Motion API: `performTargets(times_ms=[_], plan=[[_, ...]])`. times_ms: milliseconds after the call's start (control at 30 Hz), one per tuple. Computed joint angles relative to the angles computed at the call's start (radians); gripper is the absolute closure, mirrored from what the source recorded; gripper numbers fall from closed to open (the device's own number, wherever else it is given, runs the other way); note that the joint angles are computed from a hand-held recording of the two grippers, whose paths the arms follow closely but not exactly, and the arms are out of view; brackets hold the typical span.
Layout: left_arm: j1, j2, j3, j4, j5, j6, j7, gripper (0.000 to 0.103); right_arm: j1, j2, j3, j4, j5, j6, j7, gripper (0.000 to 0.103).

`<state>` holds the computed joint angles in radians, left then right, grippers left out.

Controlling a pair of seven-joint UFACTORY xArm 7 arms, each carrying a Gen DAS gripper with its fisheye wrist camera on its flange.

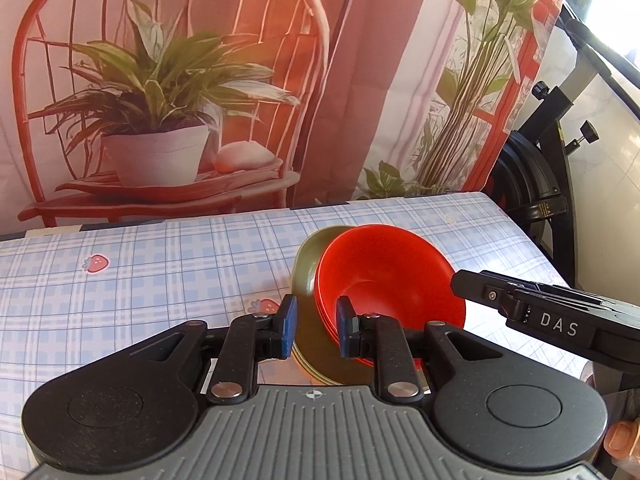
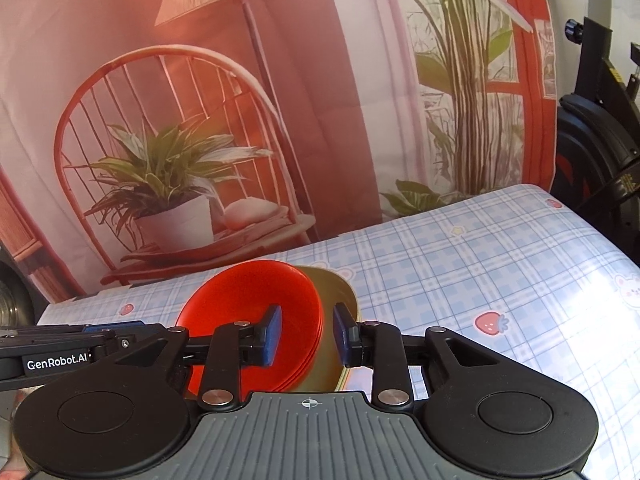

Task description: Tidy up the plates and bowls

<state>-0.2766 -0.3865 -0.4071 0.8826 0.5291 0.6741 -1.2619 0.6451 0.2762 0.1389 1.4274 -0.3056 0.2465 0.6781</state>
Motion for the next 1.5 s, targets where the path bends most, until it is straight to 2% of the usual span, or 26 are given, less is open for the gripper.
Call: performTargets(times_ms=[233,333,433,533,567,633,767,833,900,967,1000,1033,1100,1133,1300,1367,1500], plan=[[-0.021,-0.141,-0.055,-0.006,-0.015,0.119,-0.004,0.079,0.015,-0.147,0.003,-0.107,-0.139,0.03,0.065,0.07],[-0.022,-0.209,-0.088,-0.008,-0.032,0.171,-0.008,0.07,-0.011,-0.225,0.04,-0.164,-0.175,0.041,0.09,0.066],[-0.019,-0.273,-0.128,0.011,-0.053,0.245,-0.001,0.066,-0.039,-0.306,0.079,-0.215,-0.229,0.054,0.131,0.063],[-0.011,-0.332,-0.166,0.033,-0.073,0.307,0.002,0.057,-0.066,-0.377,0.125,-0.249,-0.243,0.084,0.129,0.06],[-0.008,-0.349,-0.178,0.04,-0.083,0.324,0.001,0.056,-0.075,-0.395,0.138,-0.258,-0.238,0.09,0.125,0.058],[0.001,-0.379,-0.2,0.055,-0.101,0.354,0.003,0.053,-0.088,-0.448,0.16,-0.288,-0.21,0.088,0.11,0.047],[0.023,-0.441,-0.262,0.102,-0.135,0.441,0.012,0.046,-0.105,-0.535,0.198,-0.329,-0.15,0.093,0.064,0.045],[0.028,-0.473,-0.284,0.122,-0.162,0.477,0.017,0.045,-0.104,-0.581,0.214,-0.342,-0.107,0.114,0.035,0.033],[0.041,-0.504,-0.308,0.145,-0.184,0.505,0.024,0.041,-0.108,-0.621,0.231,-0.358,-0.074,0.117,0.009,0.03],[0.063,-0.542,-0.34,0.176,-0.203,0.551,0.034,0.03,-0.106,-0.665,0.246,-0.369,-0.036,0.132,-0.024,0.021],[0.077,-0.556,-0.355,0.192,-0.212,0.571,0.044,0.027,-0.109,-0.686,0.256,-0.375,-0.019,0.134,-0.031,0.011],[0.092,-0.569,-0.371,0.213,-0.222,0.595,0.058,0.023,-0.108,-0.717,0.263,-0.388,0.002,0.129,-0.04,0.006],[0.13,-0.59,-0.41,0.274,-0.238,0.663,0.094,0.02,-0.11,-0.765,0.279,-0.401,0.036,0.139,-0.06,0.006],[0.157,-0.598,-0.432,0.312,-0.242,0.708,0.116,0.019,-0.114,-0.785,0.288,-0.406,0.05,0.147,-0.068,0.002],[0.328,-0.638,-0.537,0.525,-0.251,0.922,0.237,0.018,-0.11,-0.899,0.317,-0.438,0.124,0.185,-0.101,0.0],[0.357,-0.667,-0.539,0.571,-0.269,0.934,0.265,0.017,-0.103,-0.936,0.326,-0.444,0.153,0.2,-0.112,0.0],[0.393,-0.721,-0.514,0.628,-0.341,0.941,0.271,0.017,-0.139,-1.012,0.37,-0.454,0.17,0.23,-0.096,0.0]])
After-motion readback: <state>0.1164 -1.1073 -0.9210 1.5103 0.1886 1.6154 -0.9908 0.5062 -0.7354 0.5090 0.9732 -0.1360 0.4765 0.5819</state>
